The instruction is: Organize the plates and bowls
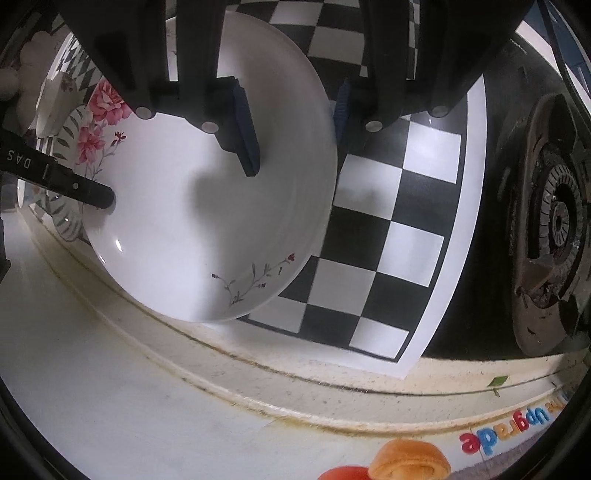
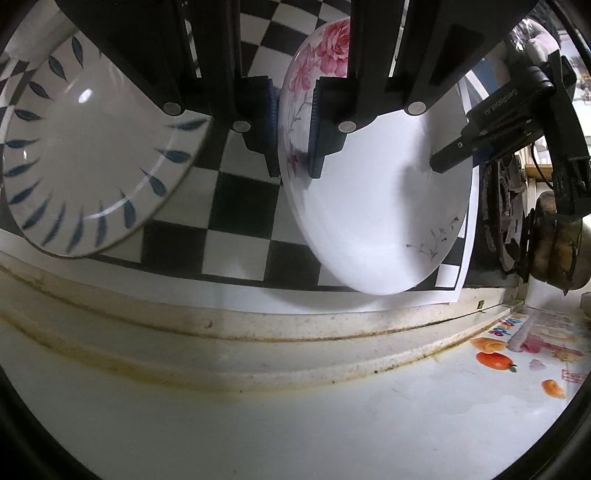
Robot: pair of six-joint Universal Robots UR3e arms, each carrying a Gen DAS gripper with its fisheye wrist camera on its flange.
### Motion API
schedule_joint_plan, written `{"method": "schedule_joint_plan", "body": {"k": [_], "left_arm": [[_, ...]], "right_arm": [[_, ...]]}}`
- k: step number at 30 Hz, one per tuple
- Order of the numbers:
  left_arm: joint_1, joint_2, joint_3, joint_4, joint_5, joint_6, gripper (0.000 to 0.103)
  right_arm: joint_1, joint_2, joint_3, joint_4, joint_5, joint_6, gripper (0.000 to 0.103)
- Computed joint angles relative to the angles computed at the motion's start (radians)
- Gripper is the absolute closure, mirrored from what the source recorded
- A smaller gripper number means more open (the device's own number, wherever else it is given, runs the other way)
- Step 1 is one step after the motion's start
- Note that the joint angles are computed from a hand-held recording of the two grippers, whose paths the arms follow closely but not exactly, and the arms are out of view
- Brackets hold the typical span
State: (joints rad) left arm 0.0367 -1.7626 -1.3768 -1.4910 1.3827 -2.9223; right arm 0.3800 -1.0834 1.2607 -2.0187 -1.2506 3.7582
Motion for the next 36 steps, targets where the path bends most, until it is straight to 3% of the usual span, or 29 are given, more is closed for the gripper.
{"method": "schedule_joint_plan", "body": {"k": [8, 18, 24, 36], "left_arm": [[-0.018, 0.082, 0.001, -0.048, -0.03, 0.01, 0.069], [-0.022, 0.23, 0.055, -0.217, -0.078, 0.076, 0.069], [-0.006, 0.37, 0.096, -0.399, -0.104, 0.157, 0.069], [-0.119, 0.542, 0.016, -0.509, -0.127, 0.149, 0.069]], "right_arm": [[0.011, -0.167, 0.105, 0.004, -0.027, 0.024, 0.088], [0.048, -0.479, 0.291, 0.057, -0.08, 0.097, 0.088], [0.101, -0.687, 0.397, 0.111, -0.13, 0.183, 0.088], [0.306, -1.089, 0.614, 0.251, -0.269, 0.461, 0.088]]}}
